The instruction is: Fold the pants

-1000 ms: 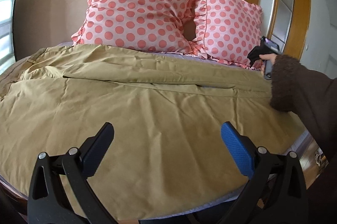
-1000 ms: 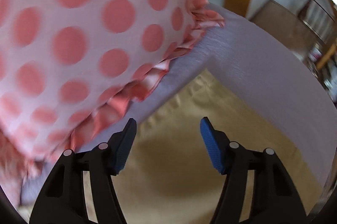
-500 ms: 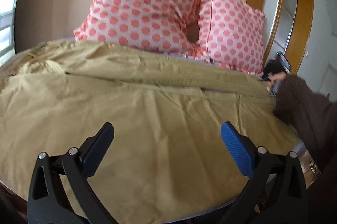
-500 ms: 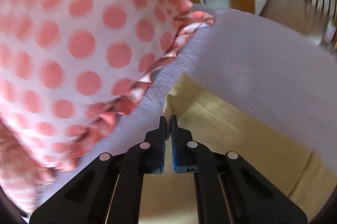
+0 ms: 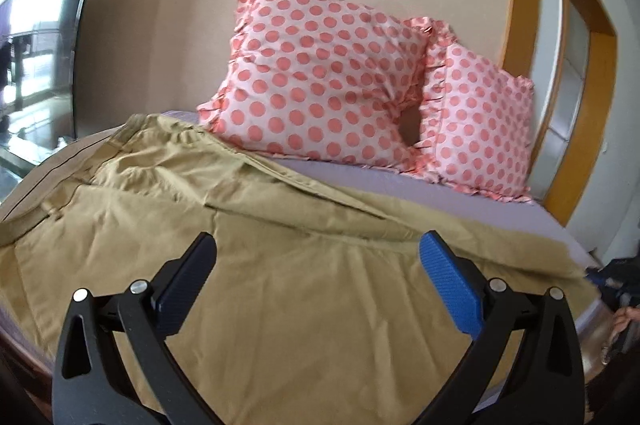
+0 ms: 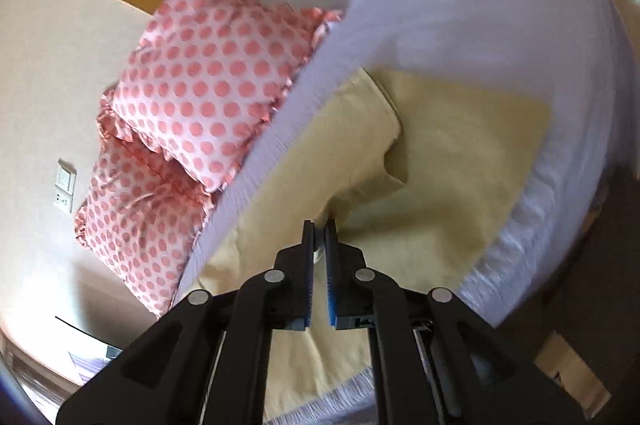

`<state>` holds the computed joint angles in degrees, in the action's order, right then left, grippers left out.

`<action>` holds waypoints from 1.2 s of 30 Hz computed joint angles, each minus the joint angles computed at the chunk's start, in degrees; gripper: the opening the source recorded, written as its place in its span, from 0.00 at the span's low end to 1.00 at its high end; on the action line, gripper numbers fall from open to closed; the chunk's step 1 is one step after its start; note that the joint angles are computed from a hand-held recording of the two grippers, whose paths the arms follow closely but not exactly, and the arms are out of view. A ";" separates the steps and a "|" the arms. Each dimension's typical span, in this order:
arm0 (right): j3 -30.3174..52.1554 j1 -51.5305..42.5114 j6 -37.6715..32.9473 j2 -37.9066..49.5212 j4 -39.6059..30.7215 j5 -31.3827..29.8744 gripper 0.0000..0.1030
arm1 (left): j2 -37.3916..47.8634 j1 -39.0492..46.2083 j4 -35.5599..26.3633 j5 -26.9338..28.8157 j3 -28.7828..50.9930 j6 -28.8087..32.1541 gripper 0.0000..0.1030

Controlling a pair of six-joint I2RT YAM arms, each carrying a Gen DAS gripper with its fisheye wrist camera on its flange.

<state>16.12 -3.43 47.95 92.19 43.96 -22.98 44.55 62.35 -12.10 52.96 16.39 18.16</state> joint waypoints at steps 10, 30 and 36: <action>2.92 -1.70 2.90 6.80 1.53 -1.97 0.37 | 24.60 -3.07 0.29 -2.28 15.79 -6.60 0.98; 2.42 -8.27 7.03 16.05 26.55 -8.51 0.02 | 69.43 -17.11 -3.91 -21.24 57.11 -27.69 0.03; -1.95 -12.45 5.01 9.44 25.42 -8.87 0.02 | 43.04 -1.13 -1.68 -7.81 31.18 -13.18 0.03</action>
